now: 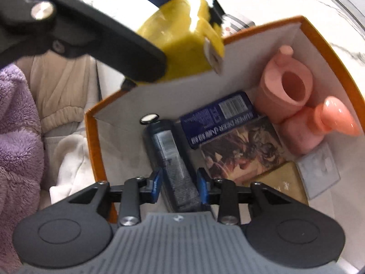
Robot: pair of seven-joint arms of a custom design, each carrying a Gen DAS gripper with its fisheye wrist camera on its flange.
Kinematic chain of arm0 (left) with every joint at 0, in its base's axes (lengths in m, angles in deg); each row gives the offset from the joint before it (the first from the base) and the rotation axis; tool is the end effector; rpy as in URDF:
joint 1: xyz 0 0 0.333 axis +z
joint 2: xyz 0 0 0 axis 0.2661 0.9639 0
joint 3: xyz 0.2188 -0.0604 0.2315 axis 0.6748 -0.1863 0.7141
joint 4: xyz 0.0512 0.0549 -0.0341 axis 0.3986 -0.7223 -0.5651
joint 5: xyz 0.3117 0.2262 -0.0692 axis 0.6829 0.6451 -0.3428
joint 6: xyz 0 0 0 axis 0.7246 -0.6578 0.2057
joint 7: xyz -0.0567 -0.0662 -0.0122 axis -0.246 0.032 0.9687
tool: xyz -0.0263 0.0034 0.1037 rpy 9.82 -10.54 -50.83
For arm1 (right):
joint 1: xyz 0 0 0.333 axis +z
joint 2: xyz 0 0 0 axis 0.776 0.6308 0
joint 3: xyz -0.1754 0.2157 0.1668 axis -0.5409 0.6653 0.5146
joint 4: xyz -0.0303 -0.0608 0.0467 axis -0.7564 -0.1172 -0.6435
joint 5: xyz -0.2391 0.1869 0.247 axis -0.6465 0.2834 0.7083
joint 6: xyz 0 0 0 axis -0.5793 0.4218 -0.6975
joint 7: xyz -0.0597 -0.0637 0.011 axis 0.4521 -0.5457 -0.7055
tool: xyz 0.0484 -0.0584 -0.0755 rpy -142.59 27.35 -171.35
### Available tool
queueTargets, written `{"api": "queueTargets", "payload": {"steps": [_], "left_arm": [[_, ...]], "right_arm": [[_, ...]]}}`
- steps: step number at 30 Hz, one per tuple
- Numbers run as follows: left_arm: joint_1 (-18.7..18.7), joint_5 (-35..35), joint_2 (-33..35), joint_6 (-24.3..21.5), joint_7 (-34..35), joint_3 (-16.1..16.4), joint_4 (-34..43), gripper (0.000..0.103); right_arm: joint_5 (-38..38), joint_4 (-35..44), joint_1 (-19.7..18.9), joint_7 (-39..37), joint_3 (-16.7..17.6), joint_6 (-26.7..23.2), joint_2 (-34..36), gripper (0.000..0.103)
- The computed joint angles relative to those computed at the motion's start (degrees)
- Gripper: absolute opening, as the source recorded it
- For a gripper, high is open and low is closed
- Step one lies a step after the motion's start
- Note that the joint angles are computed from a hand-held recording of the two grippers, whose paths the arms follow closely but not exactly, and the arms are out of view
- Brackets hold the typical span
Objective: Organize rigid objects
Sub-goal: 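Open the right tool to drop the spray can in the box while the left holds the tape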
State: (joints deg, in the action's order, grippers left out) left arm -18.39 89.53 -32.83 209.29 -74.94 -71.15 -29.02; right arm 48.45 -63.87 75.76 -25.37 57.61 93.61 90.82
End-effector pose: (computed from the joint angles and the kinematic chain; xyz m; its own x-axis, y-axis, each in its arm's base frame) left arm 0.3907 -0.4890 0.4196 0.0027 -0.9778 0.2093 -0.8540 -0.1111 -0.5082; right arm 0.5662 0.3821 0.3260 0.9590 0.0410 -0.2804 -0.0183 -0.9784 -0.2058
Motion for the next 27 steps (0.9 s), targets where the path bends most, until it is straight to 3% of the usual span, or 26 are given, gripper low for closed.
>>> {"api": "queueTargets", "payload": {"steps": [5, 8, 11, 15, 19, 22, 27], "left_arm": [[0.2, 0.1, -0.1, 1.8, 0.0, -0.1, -0.5, 0.057], [0.3, -0.6, 1.0, 3.4, 1.9, -0.2, 0.3, 0.057], [0.2, -2.5, 3.4, 4.9, 3.5, -0.2, 2.4, 0.057], [-0.2, -6.2, 8.4, 7.9, 5.6, 0.1, 6.7, 0.057], [-0.8, -12.4, 14.9, 8.7, 8.8, -0.1, 12.7, 0.057], [-2.1, -15.6, 19.1, 7.8, 9.1, 0.9, 16.9, 0.057], [-3.4, -19.9, 24.1, 3.6, 8.3, 2.1, 22.4, 0.057]], "right_arm": [[1.6, -1.6, -0.9, 2.7, -0.7, 2.9, -1.3, 0.028], [2.6, -5.5, -1.2, 7.4, -1.6, 9.0, -3.7, 0.027], [2.7, -13.3, -1.5, 12.5, -2.6, 17.8, -8.4, 0.028], [-1.3, -25.6, -0.5, 24.7, -4.9, 32.8, -15.0, 0.028], [1.6, -33.9, -1.9, 29.5, -4.6, 45.9, -19.0, 0.028], [-0.5, -35.4, -3.3, 33.8, -4.6, 48.9, -19.4, 0.028], [-1.5, -38.0, -4.8, 32.2, -3.5, 53.5, -19.8, 0.028]]}}
